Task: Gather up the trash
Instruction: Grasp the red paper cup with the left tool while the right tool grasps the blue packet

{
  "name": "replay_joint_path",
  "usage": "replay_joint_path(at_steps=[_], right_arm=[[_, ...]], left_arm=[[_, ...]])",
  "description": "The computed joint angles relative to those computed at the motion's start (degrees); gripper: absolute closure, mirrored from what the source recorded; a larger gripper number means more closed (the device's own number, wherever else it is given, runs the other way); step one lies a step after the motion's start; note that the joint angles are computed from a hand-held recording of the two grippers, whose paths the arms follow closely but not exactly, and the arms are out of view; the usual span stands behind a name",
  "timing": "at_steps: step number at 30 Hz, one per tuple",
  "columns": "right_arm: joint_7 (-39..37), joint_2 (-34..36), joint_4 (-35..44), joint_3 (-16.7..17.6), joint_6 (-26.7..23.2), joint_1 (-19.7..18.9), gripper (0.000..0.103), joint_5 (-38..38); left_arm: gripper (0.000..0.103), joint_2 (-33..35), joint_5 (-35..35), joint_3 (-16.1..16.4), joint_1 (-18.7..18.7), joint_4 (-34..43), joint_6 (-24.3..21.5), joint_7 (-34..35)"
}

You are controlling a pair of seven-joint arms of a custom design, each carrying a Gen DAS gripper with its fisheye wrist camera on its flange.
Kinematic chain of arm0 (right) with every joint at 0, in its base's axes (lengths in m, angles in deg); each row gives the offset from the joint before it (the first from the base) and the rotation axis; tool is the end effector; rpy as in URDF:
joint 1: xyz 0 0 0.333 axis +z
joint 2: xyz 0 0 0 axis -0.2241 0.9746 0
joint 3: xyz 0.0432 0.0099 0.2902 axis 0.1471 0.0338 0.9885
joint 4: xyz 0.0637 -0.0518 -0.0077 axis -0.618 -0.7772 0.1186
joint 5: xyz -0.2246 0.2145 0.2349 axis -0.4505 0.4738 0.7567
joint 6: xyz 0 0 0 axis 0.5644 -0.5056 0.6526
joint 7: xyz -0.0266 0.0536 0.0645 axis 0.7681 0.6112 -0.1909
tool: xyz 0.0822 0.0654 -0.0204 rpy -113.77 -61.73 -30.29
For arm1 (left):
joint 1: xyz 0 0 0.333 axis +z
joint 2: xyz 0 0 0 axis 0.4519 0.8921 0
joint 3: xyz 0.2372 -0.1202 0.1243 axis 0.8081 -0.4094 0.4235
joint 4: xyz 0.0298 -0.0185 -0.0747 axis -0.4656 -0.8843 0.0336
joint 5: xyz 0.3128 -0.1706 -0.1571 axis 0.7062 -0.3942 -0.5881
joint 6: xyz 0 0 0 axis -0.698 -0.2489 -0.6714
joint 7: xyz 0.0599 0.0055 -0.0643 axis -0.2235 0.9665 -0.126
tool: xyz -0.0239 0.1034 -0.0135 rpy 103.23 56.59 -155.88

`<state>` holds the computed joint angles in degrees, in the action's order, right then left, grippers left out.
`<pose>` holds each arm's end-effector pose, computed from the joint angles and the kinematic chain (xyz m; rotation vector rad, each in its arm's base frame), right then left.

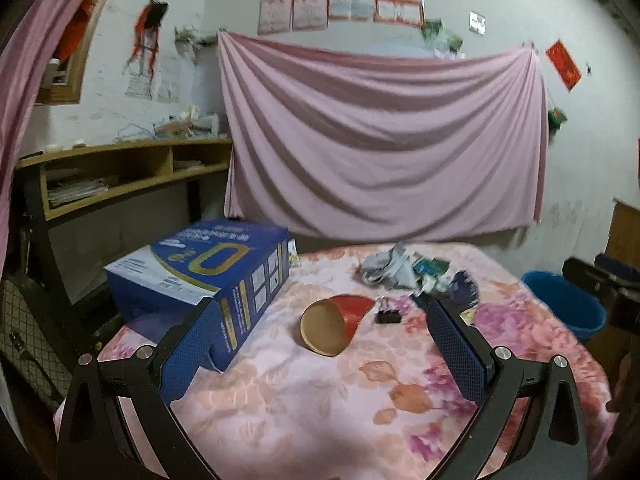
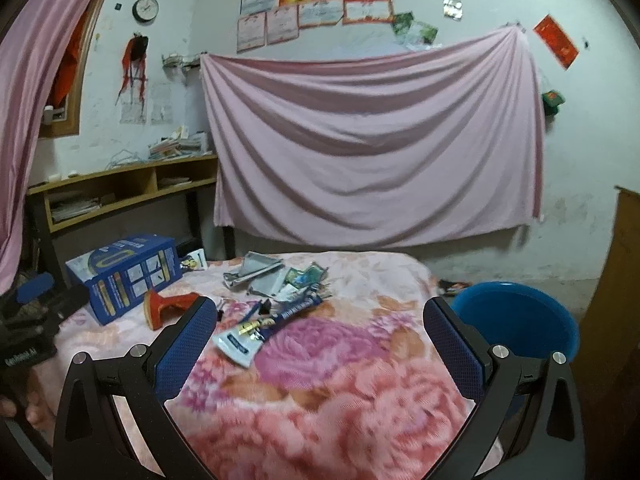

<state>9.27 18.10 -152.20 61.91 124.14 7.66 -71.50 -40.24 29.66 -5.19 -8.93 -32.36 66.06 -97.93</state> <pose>0.5958 0.3052 0.4022 -1.6985 1.0669 -0.7132 0.5318 -0.4423 0.3939 -1.6301 1.2426 -0.9115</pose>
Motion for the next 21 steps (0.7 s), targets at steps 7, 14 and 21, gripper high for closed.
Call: replay_joint_path(at_steps=[7,14,21], right_arm=[[-1.5,9.4,16.9,7.8,-17.3,-6.8,0.0,-0.2],[-1.5,19.0,35.1,5.7,-36.7,-4.1,0.0,2.2],[0.2,30.7,56.6,0.6,-55.1,0.5,0.02,4.8]], left_arm=[[0.003,5.6,-9.0,1.3,3.8,6.1,9.0,10.3],[0.015,11.6,-19.1,3.8,3.7,13.5,10.7,21.8],[0.024,14.6,-26.4,5.8,4.0,17.3,13.3,29.0]])
